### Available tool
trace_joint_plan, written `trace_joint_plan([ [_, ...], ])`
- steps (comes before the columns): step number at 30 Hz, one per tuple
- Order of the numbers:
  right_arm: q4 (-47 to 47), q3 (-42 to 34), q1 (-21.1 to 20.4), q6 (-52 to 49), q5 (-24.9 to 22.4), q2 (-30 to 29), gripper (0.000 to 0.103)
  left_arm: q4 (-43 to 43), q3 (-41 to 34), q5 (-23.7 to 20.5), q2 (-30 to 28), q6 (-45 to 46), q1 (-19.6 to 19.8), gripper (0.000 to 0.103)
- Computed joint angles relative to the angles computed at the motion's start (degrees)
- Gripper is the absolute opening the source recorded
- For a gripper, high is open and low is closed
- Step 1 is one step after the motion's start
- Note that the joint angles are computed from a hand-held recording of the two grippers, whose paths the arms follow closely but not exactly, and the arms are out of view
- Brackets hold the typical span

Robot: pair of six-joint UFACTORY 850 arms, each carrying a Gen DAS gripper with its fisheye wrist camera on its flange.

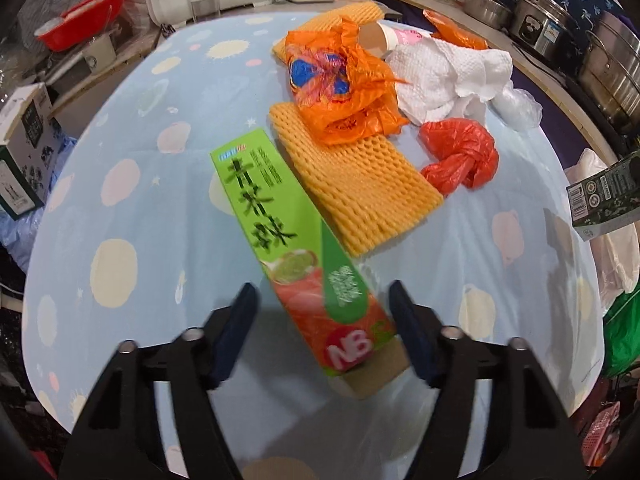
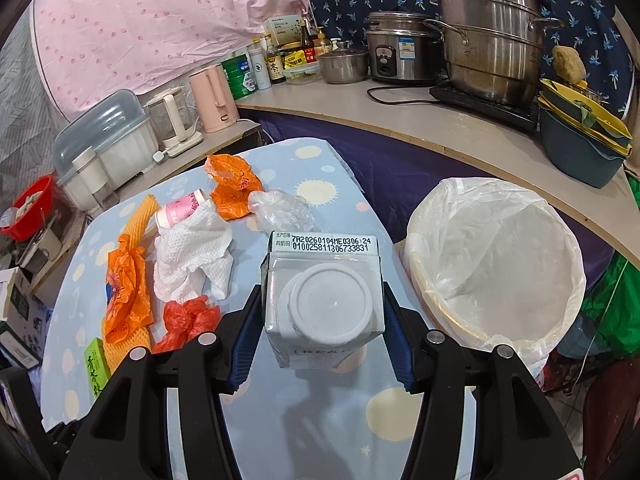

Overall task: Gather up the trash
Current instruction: 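Lift the green box with left tool while right tool carries the carton toward the bin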

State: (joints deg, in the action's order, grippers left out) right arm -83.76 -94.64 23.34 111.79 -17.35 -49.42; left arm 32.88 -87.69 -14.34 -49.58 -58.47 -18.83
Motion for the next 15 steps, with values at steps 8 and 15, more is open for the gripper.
trace_joint_plan([
  [8, -5.06, 2.56, 0.38, 5.25, -0.10, 1.75, 0.053, 4.62, 3.32, -0.41, 2.57, -7.37, 0.71, 0.038],
  [15, -12.40, 5.07, 0.45, 12.59, 0.18, 4.21, 0.053, 22.11, 7.01, -3.42, 6.99, -25.97, 0.75, 0.037],
])
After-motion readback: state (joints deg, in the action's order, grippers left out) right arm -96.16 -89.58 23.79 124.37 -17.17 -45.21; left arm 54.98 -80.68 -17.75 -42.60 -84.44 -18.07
